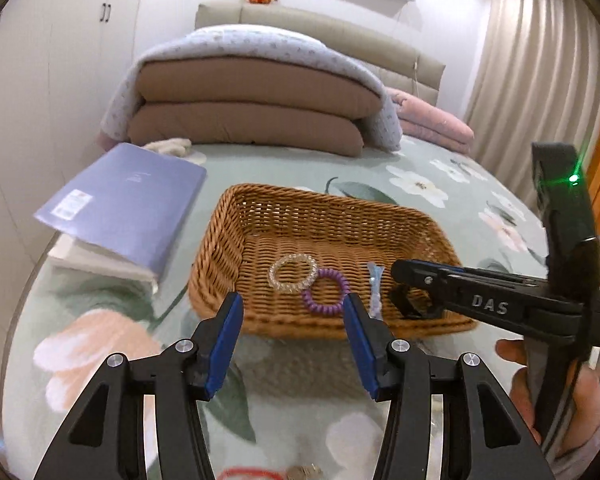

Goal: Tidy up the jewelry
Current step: 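Lower both held items into the wicker basket and open both tools, then grasp the red string bracelet with the left tool while the right grasps the cream coil bracelet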

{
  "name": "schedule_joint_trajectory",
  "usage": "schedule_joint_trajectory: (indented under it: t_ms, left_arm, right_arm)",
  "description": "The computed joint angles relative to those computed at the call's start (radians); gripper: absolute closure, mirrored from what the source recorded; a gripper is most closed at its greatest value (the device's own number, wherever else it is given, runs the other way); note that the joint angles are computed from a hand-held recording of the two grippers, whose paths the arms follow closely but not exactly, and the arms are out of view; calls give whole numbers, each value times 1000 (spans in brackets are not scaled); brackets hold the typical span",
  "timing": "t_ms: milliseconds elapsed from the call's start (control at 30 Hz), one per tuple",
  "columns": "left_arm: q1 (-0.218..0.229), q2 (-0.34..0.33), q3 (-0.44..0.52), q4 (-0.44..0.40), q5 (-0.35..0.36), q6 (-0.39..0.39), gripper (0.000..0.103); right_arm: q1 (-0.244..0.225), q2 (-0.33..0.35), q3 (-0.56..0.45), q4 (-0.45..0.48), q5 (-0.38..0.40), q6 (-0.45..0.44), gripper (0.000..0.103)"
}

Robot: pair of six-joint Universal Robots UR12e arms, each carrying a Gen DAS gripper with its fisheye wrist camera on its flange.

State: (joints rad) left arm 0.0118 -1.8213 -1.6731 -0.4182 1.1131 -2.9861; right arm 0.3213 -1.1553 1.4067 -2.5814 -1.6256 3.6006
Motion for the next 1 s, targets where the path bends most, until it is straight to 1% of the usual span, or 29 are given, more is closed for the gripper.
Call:
schedule_joint_trajectory:
  t_ms: [33,100,167,200,233,267,333,400,433,467,533,567,600,800,900,1000]
  left_arm:
    - [3,15,-16,15,-2,-7,49]
    - [13,45,-47,41,-18,-13,49]
    - [28,74,-75,56,-49,-5,44]
    - [33,88,-90,73,-52,-3,41]
    - [35,103,-107,93,-48,-3,39]
    - [40,117,-122,111,-47,-2,39]
    - [50,148,-153,140,-55,-2,37]
    - [62,178,-183,159,-69,-11,35]
    - [66,189,-195,165,-73,-14,35]
    - [70,203,-209,174,-75,-17,34]
    - [73,229,-238,193,-64,-13,32]
    - [74,237,-247,200,-60,-10,32]
    - [75,249,-259,204,-54,-5,32]
    - [83,289,-296,188,-64,9,31]
    - [111,300,-311,144,-120,13,31]
    - [161,307,-335,107,-193,29,31]
  right_arm:
    - [3,-8,7,-2,-3,-1,85]
    - [11,-32,41,-36,3,-3,83]
    - [22,-58,79,-79,-10,4,72]
    - [27,-71,100,-106,-16,5,69]
    - [34,-88,128,-146,-20,5,61]
    - [41,-103,151,-175,-28,2,57]
    - [61,-128,185,-202,-66,-8,57]
    - [79,-151,216,-220,-102,-10,53]
    - [88,-164,232,-225,-120,-8,42]
    - [98,-175,247,-232,-142,-5,25]
    - [118,-194,275,-256,-197,2,9]
    - [131,-205,294,-277,-228,2,7]
    - [140,-215,307,-282,-247,-2,7]
    - [173,-254,357,-243,-331,2,7]
    - [189,-269,381,-216,-389,4,7]
    - [190,-285,414,-211,-400,16,7]
